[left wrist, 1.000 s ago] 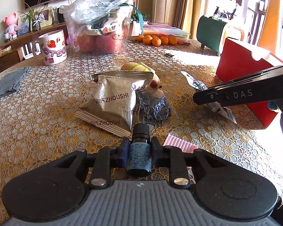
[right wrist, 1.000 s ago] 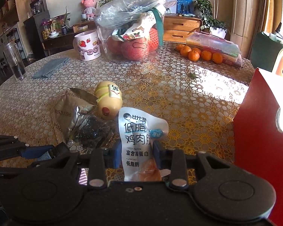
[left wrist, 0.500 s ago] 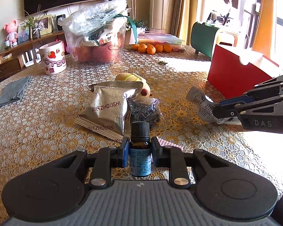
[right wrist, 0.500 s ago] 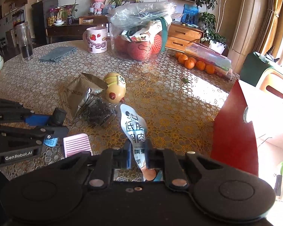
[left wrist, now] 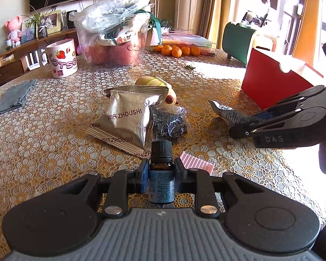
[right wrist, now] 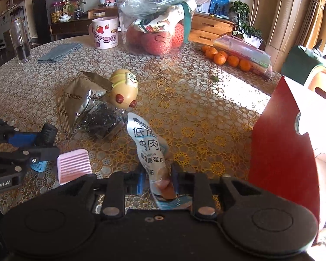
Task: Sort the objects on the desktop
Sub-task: 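Lift the bottle and sausage package and carry both toward the red box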
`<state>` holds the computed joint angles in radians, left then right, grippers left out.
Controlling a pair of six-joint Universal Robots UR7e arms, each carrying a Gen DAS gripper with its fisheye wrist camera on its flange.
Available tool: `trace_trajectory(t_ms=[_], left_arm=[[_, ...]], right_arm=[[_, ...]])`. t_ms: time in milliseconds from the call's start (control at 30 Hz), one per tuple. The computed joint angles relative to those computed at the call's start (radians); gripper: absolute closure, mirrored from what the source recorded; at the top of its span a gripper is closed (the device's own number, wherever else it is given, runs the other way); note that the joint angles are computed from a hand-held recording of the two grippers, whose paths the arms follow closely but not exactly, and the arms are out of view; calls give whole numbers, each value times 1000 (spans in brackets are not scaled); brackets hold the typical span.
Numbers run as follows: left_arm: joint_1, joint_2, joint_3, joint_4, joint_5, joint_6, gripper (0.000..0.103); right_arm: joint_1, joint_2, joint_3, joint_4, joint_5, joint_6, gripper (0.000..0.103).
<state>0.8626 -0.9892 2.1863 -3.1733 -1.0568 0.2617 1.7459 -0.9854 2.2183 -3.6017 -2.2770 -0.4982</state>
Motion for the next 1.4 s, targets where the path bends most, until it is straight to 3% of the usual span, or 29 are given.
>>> trace_trajectory(t_ms=[300, 500, 1100, 1400], left_arm=[[10, 4, -8, -3, -4, 10, 81], [-3, -14, 3, -6, -10, 10, 81], [-135, -126, 64, 84, -56, -130, 81], [-220, -127, 62, 100, -90, -156, 81]], right_arm=[[-4, 39, -36, -1, -12, -18, 85], [14, 11, 0, -23, -5, -1, 85], [146, -207, 208, -13, -19, 66, 86], [192, -349, 280, -7, -30, 69, 86]])
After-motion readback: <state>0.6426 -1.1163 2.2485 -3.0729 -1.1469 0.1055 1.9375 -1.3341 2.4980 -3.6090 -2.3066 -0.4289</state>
